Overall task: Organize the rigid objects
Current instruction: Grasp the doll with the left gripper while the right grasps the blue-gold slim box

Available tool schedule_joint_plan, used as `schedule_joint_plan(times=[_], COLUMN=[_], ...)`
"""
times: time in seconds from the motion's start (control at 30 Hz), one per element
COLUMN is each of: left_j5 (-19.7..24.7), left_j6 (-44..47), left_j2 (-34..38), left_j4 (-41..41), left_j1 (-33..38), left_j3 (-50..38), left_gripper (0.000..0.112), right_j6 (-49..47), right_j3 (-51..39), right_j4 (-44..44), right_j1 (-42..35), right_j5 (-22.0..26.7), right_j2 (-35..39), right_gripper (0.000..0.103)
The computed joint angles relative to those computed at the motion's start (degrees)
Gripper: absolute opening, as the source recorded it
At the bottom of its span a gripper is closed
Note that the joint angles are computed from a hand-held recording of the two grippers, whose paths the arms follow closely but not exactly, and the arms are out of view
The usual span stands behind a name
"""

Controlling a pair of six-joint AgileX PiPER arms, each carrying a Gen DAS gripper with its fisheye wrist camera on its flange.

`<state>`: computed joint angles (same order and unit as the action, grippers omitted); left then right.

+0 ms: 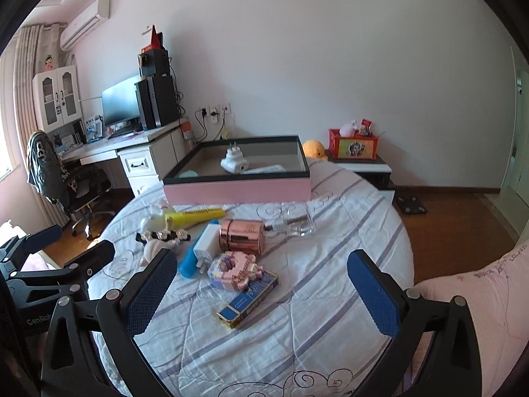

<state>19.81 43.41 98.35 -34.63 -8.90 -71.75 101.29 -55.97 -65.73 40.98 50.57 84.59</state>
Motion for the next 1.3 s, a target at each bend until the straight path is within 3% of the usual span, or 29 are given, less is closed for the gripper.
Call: schedule_joint_plan(times=[0.2,0.4,0.5,0.57,0.63,0.87,1.1,1.17,1.27,1.3], left_j5=[1.9,3.9,4.9,5.5,6.2,8.3,12.6,14.6,14.5,13.5], left_j6=[-7.9,-11.5,-13.0,-13.4,-13.3,-17.9,-24.4,-29.6,-27.9,-25.1], left_j2=[6.4,10.0,11.4,12.0,12.8,16.7,23.4,25.7,26.0,25.4], left_j4=[7.2,10.3,11.6,11.8,11.6,15.0,19.9,24.9,23.6,21.4], left_j1=[0.4,0.6,0.2,0.0,-0.1,-1.6,-3.3,-4.3,-4.4,-4.3], left_j3=[-5.1,-8.9,-10.4,-11.1,-11.9,-16.4,-26.5,-30.2,-30.4,-29.2], left_gripper=[0.103,0.103,0.103,0.103,0.103,0.103,0.103,0.102,0.088,0.074], right_j6=[-1.4,-5.0,-4.4,-5.1,-5.6,-13.9,-16.9,-17.1,-17.0,-16.7], right_j3=[0.8,0.5,2.7,3.3,5.0,1.5,-0.9,-0.7,-0.1,0.1], right_j4=[4.1,5.3,3.7,3.8,3.4,5.4,5.4,5.2,4.9,4.6], right_j1=[-8.1,-9.9,-10.3,-10.9,-13.1,-17.5,-20.3,-20.7,-21.6,-21.8], right_j5=[-12.3,-13.6,-13.5,-12.1,-14.6,-17.0,-19.4,-20.4,-21.9,-22.3], right_j2=[6.6,9.9,8.1,7.3,5.9,8.2,10.5,10.5,10.1,10.0], right_gripper=[0.103,0.101,0.082,0.051,0.043,0.045,0.045,0.045,0.040,0.038])
